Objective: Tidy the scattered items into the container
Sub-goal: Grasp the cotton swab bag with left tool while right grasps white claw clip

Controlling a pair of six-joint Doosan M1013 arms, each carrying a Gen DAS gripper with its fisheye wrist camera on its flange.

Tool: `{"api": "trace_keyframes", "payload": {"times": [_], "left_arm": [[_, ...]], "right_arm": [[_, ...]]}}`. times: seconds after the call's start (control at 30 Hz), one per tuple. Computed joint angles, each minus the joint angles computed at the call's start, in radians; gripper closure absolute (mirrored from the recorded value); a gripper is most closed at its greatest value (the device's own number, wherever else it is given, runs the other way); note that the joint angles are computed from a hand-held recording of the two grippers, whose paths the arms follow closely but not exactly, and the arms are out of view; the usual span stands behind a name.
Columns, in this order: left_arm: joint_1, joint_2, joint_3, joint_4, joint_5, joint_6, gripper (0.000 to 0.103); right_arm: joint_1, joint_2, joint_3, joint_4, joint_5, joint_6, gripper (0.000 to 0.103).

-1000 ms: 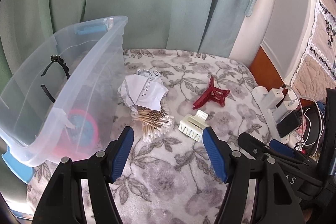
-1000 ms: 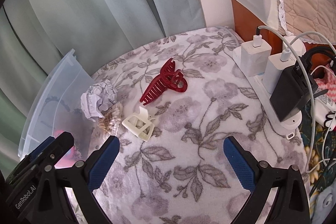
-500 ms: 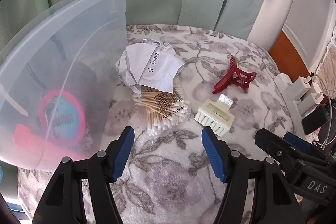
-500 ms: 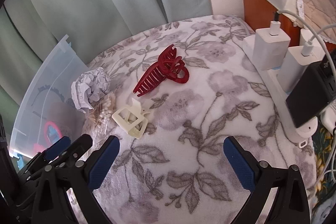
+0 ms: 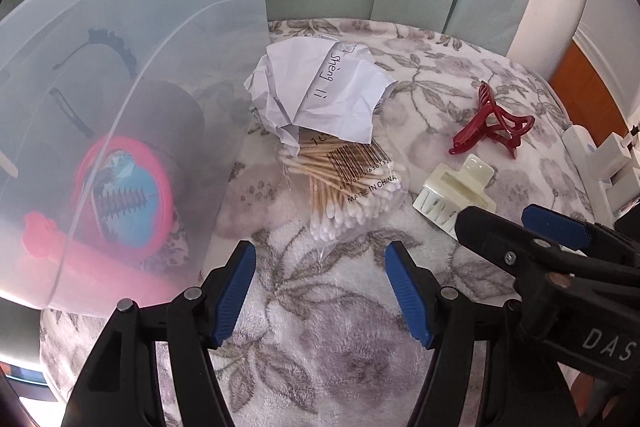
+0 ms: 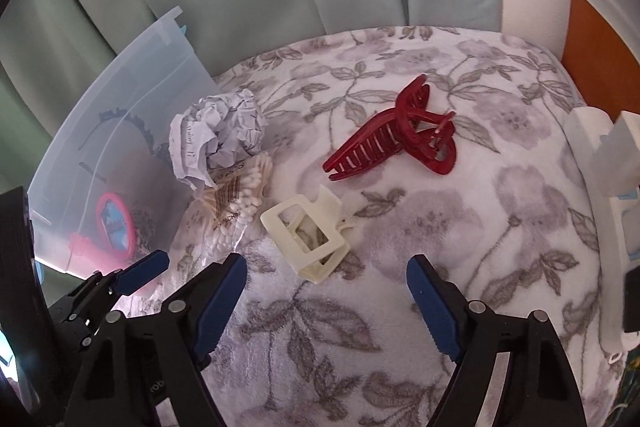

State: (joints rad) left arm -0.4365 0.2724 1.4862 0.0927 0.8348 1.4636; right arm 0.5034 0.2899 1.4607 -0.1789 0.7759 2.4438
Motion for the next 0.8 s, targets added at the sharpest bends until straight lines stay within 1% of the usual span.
{"api": "trace_keyframes", "payload": {"times": [0.1, 0.2, 0.23, 0.27, 0.4, 0.47, 0.53, 0.8], "left_arm": [[0.0, 0.002, 0.002, 0.009, 0.003, -0.007, 0.035], [0.008, 0.008, -0.005, -0.01, 0.012, -0.009, 0.035], [0.012, 0.009, -0.006, -0.016, 0.013, -0.01, 0.035], [0.014, 0.01, -0.007, -0.018, 0.015, -0.01, 0.035], [0.019, 0.018, -0.015, -0.037, 0.024, 0.002, 0.035], [0.021, 0.019, -0.015, -0.045, 0.026, 0.011, 0.035], [0.023, 0.02, -0.016, -0.055, 0.025, 0.021, 0.035], [0.027, 0.026, -0.026, -0.084, 0.031, 0.046, 0.035]], "right_arm": [[-0.002, 0.024, -0.026, 0.024, 0.016, -0.048, 0.025], [-0.001, 0.049, -0.05, 0.035, 0.038, -0.072, 0.032], [-0.002, 0.056, -0.057, 0.036, 0.045, -0.078, 0.036], [-0.001, 0.062, -0.062, 0.034, 0.052, -0.079, 0.039], [0.005, 0.074, -0.075, 0.008, 0.064, -0.069, 0.041], [0.007, 0.078, -0.081, -0.012, 0.075, -0.056, 0.049], [0.009, 0.08, -0.081, -0.025, 0.077, -0.044, 0.053], [0.009, 0.071, -0.066, -0.041, 0.058, -0.012, 0.053]]}}
